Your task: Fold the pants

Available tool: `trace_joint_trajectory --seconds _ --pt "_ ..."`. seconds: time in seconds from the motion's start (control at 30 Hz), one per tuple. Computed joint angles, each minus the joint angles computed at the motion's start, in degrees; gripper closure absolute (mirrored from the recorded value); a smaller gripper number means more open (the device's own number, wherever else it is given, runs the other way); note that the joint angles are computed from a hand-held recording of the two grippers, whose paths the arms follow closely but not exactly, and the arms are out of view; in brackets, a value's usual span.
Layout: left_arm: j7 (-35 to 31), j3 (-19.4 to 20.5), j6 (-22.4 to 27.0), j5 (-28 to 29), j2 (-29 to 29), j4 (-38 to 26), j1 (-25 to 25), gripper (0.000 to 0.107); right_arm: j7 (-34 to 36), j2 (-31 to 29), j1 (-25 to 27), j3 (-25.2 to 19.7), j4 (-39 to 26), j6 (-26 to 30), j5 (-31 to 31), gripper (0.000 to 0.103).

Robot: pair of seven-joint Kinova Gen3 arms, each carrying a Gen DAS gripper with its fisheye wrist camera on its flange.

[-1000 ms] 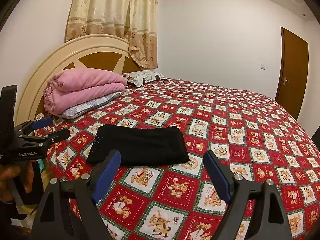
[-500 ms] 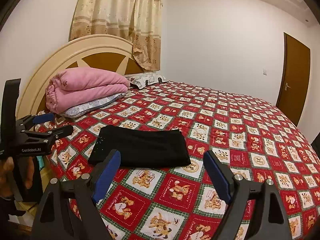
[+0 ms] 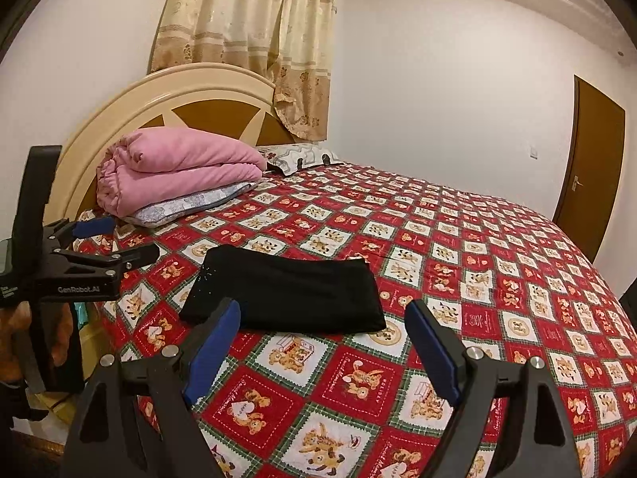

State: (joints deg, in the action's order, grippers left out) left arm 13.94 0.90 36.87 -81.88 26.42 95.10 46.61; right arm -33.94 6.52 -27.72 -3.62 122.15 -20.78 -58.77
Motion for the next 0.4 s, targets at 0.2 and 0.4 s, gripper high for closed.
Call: trace_joint_trajectory --seconds 0.2,0.4 --pt "2.56 0.05 0.7 -2.3 0.21 0.75 0.39 0.004 1.15 0.17 -0.37 0.13 -0.13 0.18 -1.2 0.018" --pt "3.12 0.89 1.25 -3.51 0.35 0.85 -0.02 0.004 2.27 0.7 -0.69 0.49 -0.22 0.93 -2.11 0.018"
